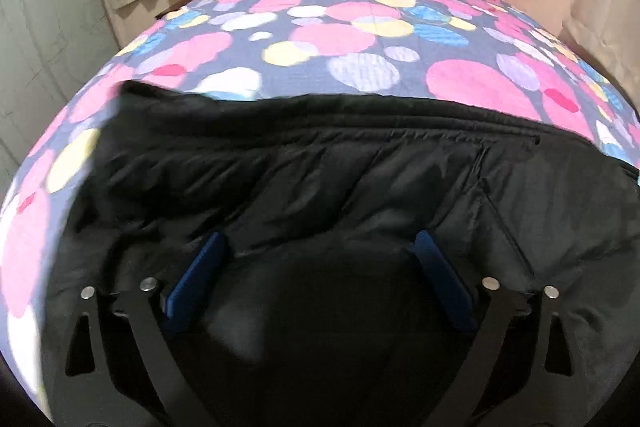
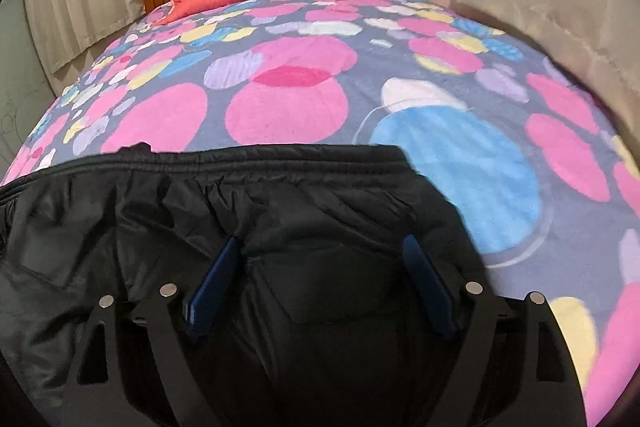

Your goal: Fold large clothes

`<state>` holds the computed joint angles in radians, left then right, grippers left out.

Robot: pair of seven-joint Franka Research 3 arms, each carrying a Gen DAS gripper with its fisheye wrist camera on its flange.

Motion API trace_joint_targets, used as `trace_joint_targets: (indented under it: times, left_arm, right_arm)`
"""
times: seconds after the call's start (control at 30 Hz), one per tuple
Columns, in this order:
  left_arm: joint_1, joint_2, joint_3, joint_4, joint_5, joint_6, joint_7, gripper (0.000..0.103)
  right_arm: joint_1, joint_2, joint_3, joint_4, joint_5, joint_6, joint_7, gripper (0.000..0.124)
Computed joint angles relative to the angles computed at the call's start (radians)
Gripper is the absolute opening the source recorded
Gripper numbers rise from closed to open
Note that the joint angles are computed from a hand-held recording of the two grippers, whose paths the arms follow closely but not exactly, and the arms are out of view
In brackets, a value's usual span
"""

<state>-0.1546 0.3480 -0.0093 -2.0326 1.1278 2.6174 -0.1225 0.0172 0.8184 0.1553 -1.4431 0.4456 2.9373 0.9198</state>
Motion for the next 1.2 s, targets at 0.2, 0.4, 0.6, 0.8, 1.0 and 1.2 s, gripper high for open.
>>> trace_joint_targets:
  times: [0.2, 0.4, 0.6, 0.8, 1.0, 1.2]
  left_arm:
    - [0.003, -0.253, -0.019, -0.266, 0.157, -0.107, -0.236, 0.094]
    - [0.128, -0.229, -0.023, -0.364, 0.119, 0.106, -0.31, 0.096]
    - [0.107, -0.196, -0.06, -0.321, 0.081, -0.022, -0.233, 0.097]
    - [0.092, -0.294, -0.084, -0.385, 0.03, -0.059, -0.224, 0.097]
    - [0.122, -0.445, -0.116, -0.544, 0.048, -0.018, -0.412, 0.097]
    - [0.161, -0.467, -0.137, -0.602, 0.082, 0.058, -0.599, 0.101]
  right_arm:
    - [-0.214, -0.16, 0.222, -0.273, 0.129, 0.173, -0.244, 0.081]
    - [-0.18, -0.103, 0.176, -0.275, 0.105, 0.216, -0.244, 0.085]
    - [-0.165, -0.091, 0.157, -0.269, 0.046, 0.23, -0.18, 0.087]
    - [-0.305, -0.176, 0.277, -0.363, 0.089, 0.192, -0.203, 0.086]
    - [-0.434, -0.239, 0.354, -0.447, 0.22, 0.162, -0.28, 0.086]
    - [-0.391, -0.225, 0.27, -0.406, 0.3, 0.03, -0.25, 0.086]
